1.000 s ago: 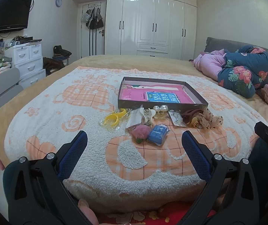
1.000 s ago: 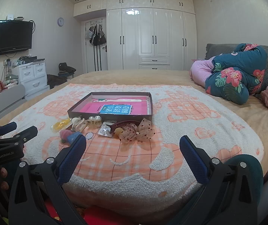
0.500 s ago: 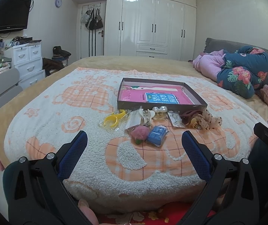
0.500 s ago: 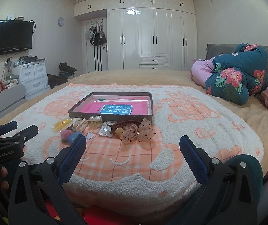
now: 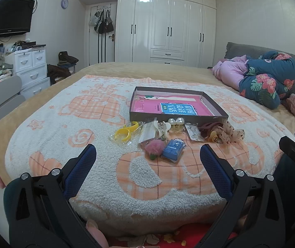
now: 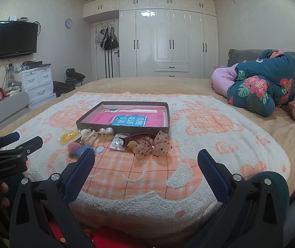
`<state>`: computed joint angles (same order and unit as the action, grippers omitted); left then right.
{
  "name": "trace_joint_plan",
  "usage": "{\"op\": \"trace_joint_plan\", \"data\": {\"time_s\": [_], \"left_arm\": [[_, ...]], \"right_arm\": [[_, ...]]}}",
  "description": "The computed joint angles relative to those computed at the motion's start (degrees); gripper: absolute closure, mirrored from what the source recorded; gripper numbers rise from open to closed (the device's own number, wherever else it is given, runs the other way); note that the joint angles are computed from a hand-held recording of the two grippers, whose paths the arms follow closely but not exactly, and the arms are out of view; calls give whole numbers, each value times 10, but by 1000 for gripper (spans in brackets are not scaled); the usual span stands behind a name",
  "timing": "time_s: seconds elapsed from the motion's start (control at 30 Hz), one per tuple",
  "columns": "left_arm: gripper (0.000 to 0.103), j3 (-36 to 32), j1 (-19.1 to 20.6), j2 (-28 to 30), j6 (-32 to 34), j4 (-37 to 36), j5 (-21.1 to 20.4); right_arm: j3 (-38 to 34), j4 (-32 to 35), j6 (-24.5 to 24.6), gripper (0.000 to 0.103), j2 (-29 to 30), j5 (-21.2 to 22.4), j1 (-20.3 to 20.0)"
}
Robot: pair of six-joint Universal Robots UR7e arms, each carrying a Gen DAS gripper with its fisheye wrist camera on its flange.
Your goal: Organize jewelry
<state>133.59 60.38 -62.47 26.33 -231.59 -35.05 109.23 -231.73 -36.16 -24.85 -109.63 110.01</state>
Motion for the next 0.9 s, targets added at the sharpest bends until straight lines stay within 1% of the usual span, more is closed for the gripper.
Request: {"op": "trace_joint_plan", "data": {"time_s": [0.4,0.47,0.77,0.83,0.9], "left_arm": [[11,1,-3,-5,-3,6,2],[11,2,0,-2,-2,0,-2],[11,-1,-1,-10,-8,13,3],[11,-3,2,-6,-10,12,3],[11,-2,10,-13,-22,25,-1]], "right_arm": [[1,0,-2,6,-1,4,-2],[1,0,-2,6,-2,3,-2],[0,2,-4,6,-3,6,-3],[-3,10,-8,6,-5,14,-4],[-4,19,-13,6,-6,23,-5]]}}
